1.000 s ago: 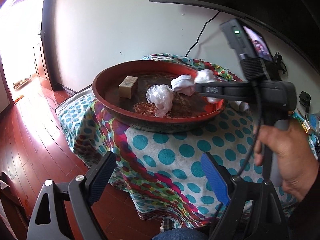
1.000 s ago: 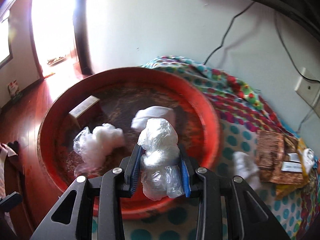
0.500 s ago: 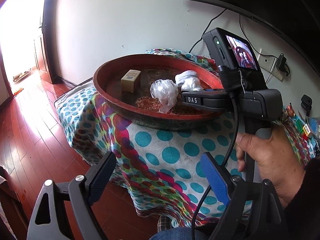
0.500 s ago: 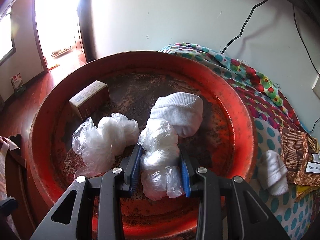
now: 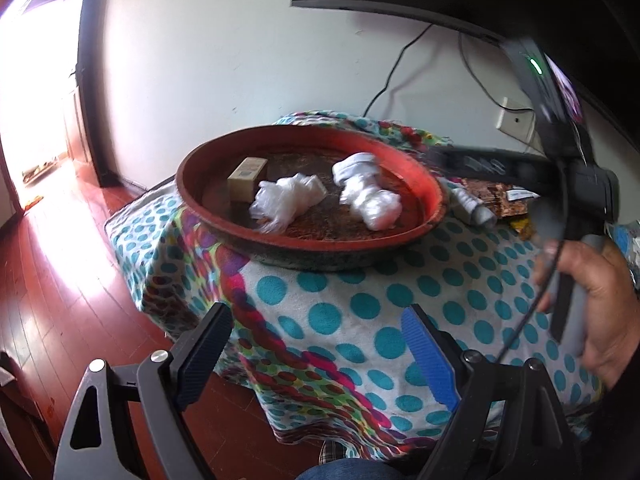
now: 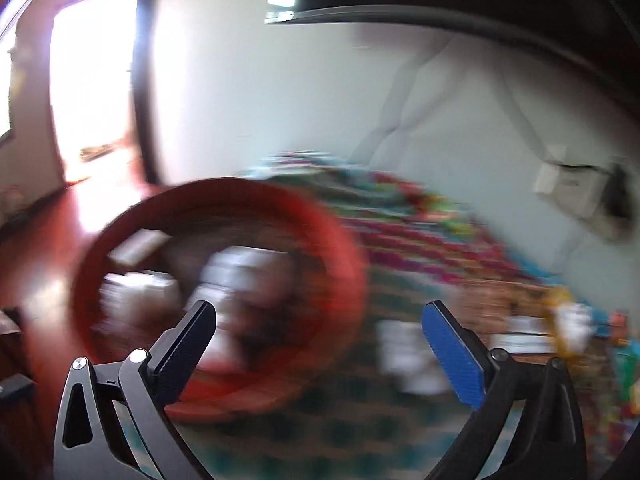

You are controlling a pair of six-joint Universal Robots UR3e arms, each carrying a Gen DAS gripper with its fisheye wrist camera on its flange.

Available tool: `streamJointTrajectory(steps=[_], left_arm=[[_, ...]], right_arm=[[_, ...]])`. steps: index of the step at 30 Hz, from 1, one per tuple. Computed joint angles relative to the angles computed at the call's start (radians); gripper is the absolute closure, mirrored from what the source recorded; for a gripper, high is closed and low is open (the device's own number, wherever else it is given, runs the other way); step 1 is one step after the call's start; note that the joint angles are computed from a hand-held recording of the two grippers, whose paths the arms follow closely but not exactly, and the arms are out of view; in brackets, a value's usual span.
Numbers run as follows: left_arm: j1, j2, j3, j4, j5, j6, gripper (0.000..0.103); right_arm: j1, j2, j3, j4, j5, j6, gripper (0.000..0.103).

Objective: Organize objects
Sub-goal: 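Carry the plastic bundle into the red tray and release it with the right gripper, then grasp the grey-white sock with the left gripper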

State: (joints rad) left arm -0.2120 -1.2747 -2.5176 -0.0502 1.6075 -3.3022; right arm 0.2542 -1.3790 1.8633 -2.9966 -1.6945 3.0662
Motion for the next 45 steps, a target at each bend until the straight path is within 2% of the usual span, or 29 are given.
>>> streamJointTrajectory(steps=[1, 3, 8, 9, 11, 13, 16, 18, 22, 28, 31, 37, 43, 45], left_arm=[[-0.017, -0.008, 0.001, 0.014, 0.005, 0.003, 0.014], [-0.056, -0.038, 0.01, 0.043, 0.01, 0.014, 0.014], [-0.217, -0.213, 0.099, 0.1, 0.112, -0.013, 0.014], [-0.254, -0.254, 0.125, 0.113, 0.135, -0.021, 0.014], [-0.316, -0.325, 0.199, 0.109, 0.172, -0.029, 0.014], [-0.361, -0.392, 0.306, 0.069, 0.198, -0.039, 0.014], [-0.404, -0.51, 0.517, 0.005, 0.209, -0.031, 0.014], [-0.407, -0.605, 0.682, -0.049, 0.177, -0.022, 0.014], [-0.402, -0.81, 1.026, -0.236, 0.16, -0.045, 0.014], [-0.421, -1.092, 1.473, -0.483, 0.21, -0.009, 0.014], [-0.422, -1.177, 1.615, -0.578, 0.218, -0.001, 0.014], [-0.394, -1.312, 1.854, -0.764, 0.209, -0.058, 0.015], [-0.394, -1.394, 2.015, -0.866, 0.213, -0.059, 0.015], [-0.395, -1.419, 2.061, -0.886, 0.212, -0.055, 0.018]], right_arm=[[-0.057, -0.042, 0.061, -0.012, -0.035, -0.012, 0.0], [-0.18, -0.114, 0.162, -0.027, -0.031, -0.026, 0.0], [-0.57, -0.297, 0.436, -0.123, 0.062, -0.091, 0.0], [-0.637, -0.315, 0.465, -0.132, 0.093, -0.102, 0.0], [-0.823, -0.432, 0.536, -0.076, 0.267, -0.08, 0.0], [-0.913, -0.475, 0.562, -0.047, 0.347, -0.055, 0.0], [-0.891, -0.454, 0.547, -0.052, 0.324, -0.053, 0.0], [-0.881, -0.451, 0.545, -0.053, 0.331, -0.076, 0.0], [-0.83, -0.407, 0.516, -0.057, 0.293, -0.064, 0.0], [-0.909, -0.445, 0.539, -0.017, 0.395, -0.07, 0.0], [-0.931, -0.459, 0.55, -0.012, 0.433, -0.079, 0.0], [-0.956, -0.479, 0.568, -0.011, 0.475, -0.085, 0.0], [-0.966, -0.488, 0.577, -0.018, 0.494, -0.088, 0.0], [-0.966, -0.488, 0.578, -0.019, 0.494, -0.088, 0.0]])
